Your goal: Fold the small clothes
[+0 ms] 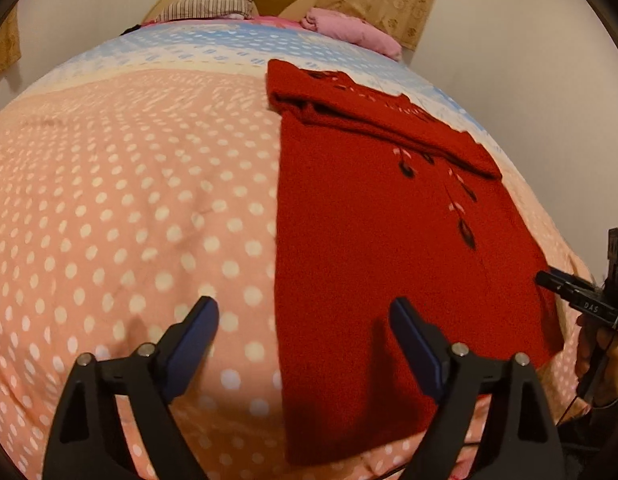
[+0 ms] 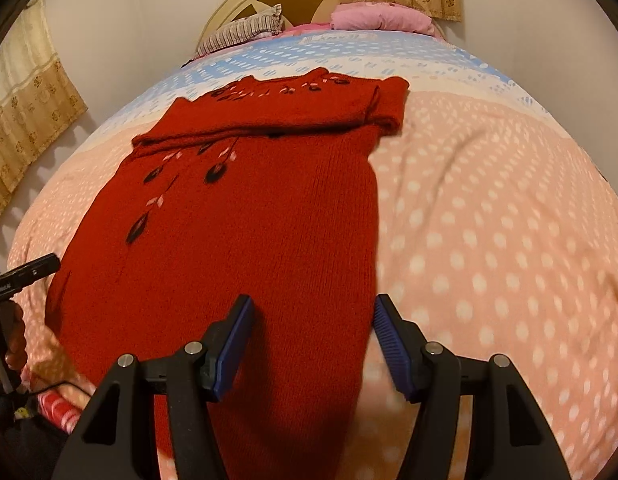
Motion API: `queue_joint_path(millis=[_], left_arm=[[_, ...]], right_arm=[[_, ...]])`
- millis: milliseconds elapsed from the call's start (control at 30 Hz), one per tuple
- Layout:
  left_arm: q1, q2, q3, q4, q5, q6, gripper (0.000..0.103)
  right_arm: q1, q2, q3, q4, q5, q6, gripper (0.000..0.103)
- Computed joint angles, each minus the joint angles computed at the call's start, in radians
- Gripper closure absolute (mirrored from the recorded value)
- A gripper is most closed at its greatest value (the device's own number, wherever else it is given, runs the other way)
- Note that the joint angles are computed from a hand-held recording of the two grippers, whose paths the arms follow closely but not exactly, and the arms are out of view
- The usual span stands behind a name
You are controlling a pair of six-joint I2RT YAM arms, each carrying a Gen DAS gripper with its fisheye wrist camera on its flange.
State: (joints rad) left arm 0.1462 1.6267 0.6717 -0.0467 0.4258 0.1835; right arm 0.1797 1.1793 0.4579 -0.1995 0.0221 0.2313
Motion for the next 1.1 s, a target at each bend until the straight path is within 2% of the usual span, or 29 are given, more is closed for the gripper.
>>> queue_joint_path(millis=[333,433,500,600,767,900,967,1000,1033,1067,1100], left_arm=[[0.046,-0.066,-0.063,-0.052,0.054,0.037,0.022],[0.047,-0.087,-0.081,-0.063,0.055,0.034,0.028],[0.055,-0.121,-0.102,-0.074,0.051,0.024,0.038],[0.073,-0.119,-0.092,-0.130,0.086,0.038,0.038],[0.050,-0.142,-0.110,-0.132,0.045,0.017,0.038],[0.052,-0.116,-0.098,-0.163,0.042,0.010,0.038],[0.051,-0.109,-0.103,-0.152,0.040,0.003,0.038],[0.050,-0.105,-0.103,-0.156,0.043,0.003,0.038],[0.049,-0.097,-0.099,-0.164,0.046,0.003,0.039],[0.050,-0.081,-0.093,-0.169,0.045,0.002,0.047],[0.056,-0.066,-0.087,-0.171,0.048,0.002,0.050]], right_arm=[[0.077,-0.247,-0.119,-0.147,0.027,0.058,0.041],[0.089,-0.325,-0.154,-0.182,0.027,0.081,0.041],[0.094,-0.360,-0.162,-0.210,0.021,0.093,0.041],[0.084,-0.401,-0.169,-0.245,-0.010,0.093,0.041],[0.078,-0.440,-0.188,-0.258,-0.035,0.103,0.041],[0.058,-0.484,-0.198,-0.292,-0.073,0.098,0.045],[0.038,-0.502,-0.210,-0.288,-0.101,0.101,0.049],[0.035,-0.507,-0.212,-0.288,-0.111,0.103,0.056],[0.024,-0.510,-0.214,-0.289,-0.136,0.101,0.061],[0.011,-0.510,-0.216,-0.288,-0.161,0.098,0.062],[-0.001,-0.512,-0.220,-0.284,-0.190,0.099,0.063]])
